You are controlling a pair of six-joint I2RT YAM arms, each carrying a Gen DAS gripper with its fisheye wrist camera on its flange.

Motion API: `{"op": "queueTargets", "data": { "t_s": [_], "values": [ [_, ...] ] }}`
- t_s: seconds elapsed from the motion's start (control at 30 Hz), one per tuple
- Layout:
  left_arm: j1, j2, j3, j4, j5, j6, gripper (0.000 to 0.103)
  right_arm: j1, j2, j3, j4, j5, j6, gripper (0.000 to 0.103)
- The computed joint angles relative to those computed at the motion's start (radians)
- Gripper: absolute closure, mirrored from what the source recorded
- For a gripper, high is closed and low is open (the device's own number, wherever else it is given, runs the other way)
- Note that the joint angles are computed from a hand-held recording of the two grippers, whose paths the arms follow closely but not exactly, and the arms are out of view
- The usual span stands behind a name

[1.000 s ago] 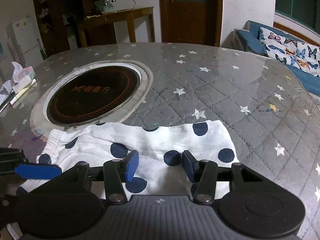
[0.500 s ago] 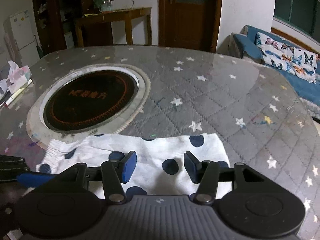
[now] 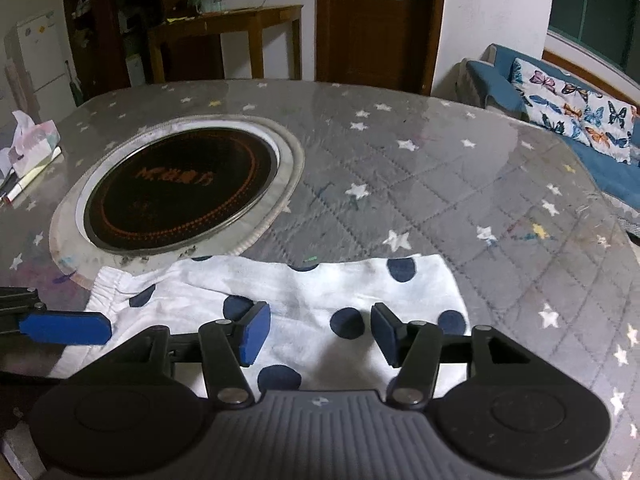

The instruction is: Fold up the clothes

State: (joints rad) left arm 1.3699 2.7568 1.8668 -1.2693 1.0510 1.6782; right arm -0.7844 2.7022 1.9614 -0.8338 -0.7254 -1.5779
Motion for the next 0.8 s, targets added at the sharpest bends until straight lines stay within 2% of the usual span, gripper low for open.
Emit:
{"op": "queueTargets", "data": {
  "t_s": [0.4, 0.8],
  "values": [
    [0.003, -0.021, -0.039, 0.04, 0.0, -0.004, 0.045, -0.08, -0.032, -0.027, -0.074, 0.028, -0.057, 0.046],
    [-0.006, -0.036, -0.069, 0.083, -0.007, -0.023, 0.045, -0.133, -0.075, -0.141, -0.036, 0.078, -0.143, 0.045]
  ]
}}
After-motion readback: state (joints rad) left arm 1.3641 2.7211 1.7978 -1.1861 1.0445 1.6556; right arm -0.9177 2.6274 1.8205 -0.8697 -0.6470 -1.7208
